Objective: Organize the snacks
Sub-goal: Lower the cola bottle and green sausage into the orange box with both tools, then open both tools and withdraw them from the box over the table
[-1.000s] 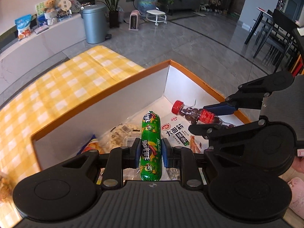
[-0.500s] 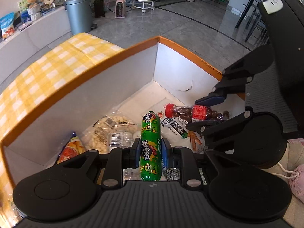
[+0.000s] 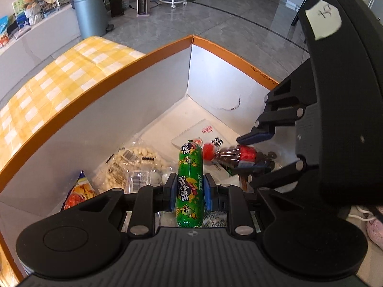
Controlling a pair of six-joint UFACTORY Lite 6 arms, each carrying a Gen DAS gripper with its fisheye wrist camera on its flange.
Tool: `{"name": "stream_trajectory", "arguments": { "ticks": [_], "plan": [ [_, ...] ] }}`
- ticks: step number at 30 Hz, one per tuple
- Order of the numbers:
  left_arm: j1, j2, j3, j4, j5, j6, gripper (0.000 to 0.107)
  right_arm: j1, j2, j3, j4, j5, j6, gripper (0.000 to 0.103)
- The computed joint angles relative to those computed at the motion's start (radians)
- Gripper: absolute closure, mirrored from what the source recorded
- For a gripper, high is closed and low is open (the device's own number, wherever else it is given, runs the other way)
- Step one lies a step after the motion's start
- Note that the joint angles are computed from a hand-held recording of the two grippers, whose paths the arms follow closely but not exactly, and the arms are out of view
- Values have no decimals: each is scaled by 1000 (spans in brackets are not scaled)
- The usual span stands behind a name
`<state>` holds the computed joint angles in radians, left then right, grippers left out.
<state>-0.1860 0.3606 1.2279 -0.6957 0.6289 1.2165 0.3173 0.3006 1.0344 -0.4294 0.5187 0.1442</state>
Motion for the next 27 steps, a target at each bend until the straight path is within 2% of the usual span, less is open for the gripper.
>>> {"name": "stream_trajectory", "arguments": {
  "ticks": [8, 11, 14, 16, 18, 27],
  "plan": [
    [-5, -13, -34, -79, -64, 71, 80, 22, 1, 15, -30, 26, 12, 76],
    [3, -29, -53, -114, -76, 115, 75, 30, -6, 15, -47, 36, 23, 70],
    [10, -40, -60, -124, -76, 134, 60, 44, -13, 18, -55, 51, 24, 67],
    [22, -39, -51, -112, -45, 137, 45, 51, -10, 30, -49, 66, 9, 59],
    [29, -42, -45, -87, -21, 121, 39, 66, -7, 42, -61, 93, 9, 58],
    [88, -139, -95, -32, 31, 95, 38, 127, -72, 33, -102, 165, 43, 51]
  ]
}}
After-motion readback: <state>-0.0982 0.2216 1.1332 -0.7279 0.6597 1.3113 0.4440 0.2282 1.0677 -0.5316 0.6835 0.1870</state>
